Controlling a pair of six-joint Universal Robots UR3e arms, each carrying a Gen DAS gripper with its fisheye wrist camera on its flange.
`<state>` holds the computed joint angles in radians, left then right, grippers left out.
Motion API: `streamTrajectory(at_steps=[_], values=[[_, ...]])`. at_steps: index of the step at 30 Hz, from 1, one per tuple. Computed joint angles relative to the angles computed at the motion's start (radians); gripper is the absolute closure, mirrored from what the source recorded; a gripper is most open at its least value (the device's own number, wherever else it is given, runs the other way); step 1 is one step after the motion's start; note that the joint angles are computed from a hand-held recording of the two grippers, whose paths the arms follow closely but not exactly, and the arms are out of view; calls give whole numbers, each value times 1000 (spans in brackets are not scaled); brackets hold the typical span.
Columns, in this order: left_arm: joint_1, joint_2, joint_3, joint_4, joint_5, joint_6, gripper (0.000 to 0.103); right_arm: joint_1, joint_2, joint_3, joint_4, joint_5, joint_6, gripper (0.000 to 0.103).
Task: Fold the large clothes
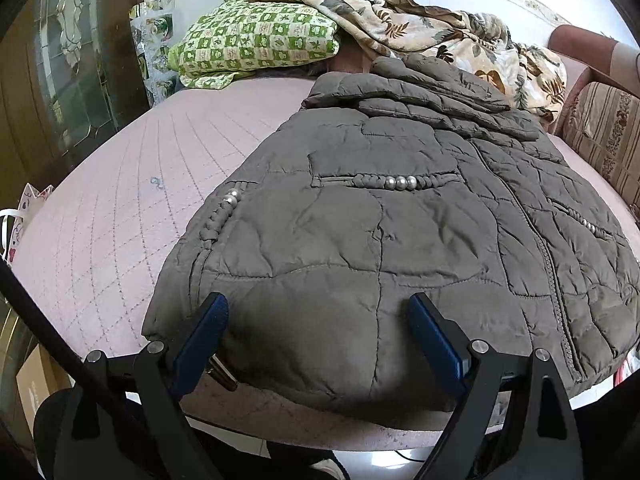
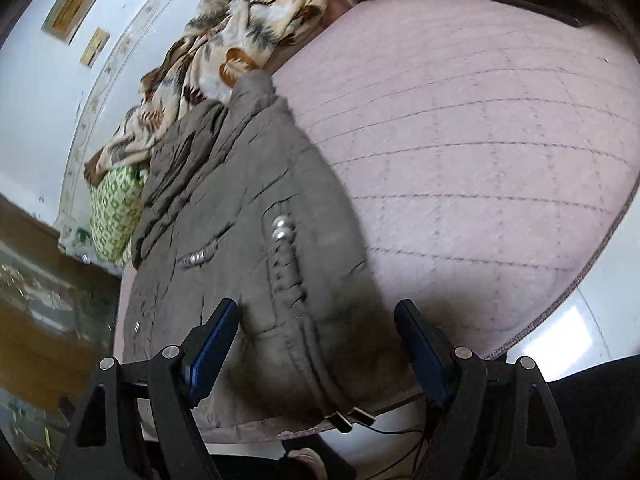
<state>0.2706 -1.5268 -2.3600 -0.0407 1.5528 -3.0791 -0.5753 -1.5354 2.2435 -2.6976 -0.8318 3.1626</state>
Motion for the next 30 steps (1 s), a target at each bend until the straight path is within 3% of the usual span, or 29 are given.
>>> streamTrajectory(at_steps=[6,9,13,17,20,27,30], values=[[17,11,-13,6,-21,1,12,73,21,-29,-26,-49,-17,18],[72,62,-27,-26,-82,-1,12,85,2,-13,-63,-47,-31,20],[236,207,-39,-180,-247,26,12,61,5,7,-73,-33,-12,23],[467,351,-3,-509,-462,134,12,46,4,13,-78,-34,6,23],[623,384,42,-718,-571,188,12,37,6,14,-84,-25,19,23],[760,307,87,-925,-690,259,13,55,13,-6,-65,-36,14,22],[766,254,83,-905,-712,233,15,57,13,-5,-64,-37,10,22]])
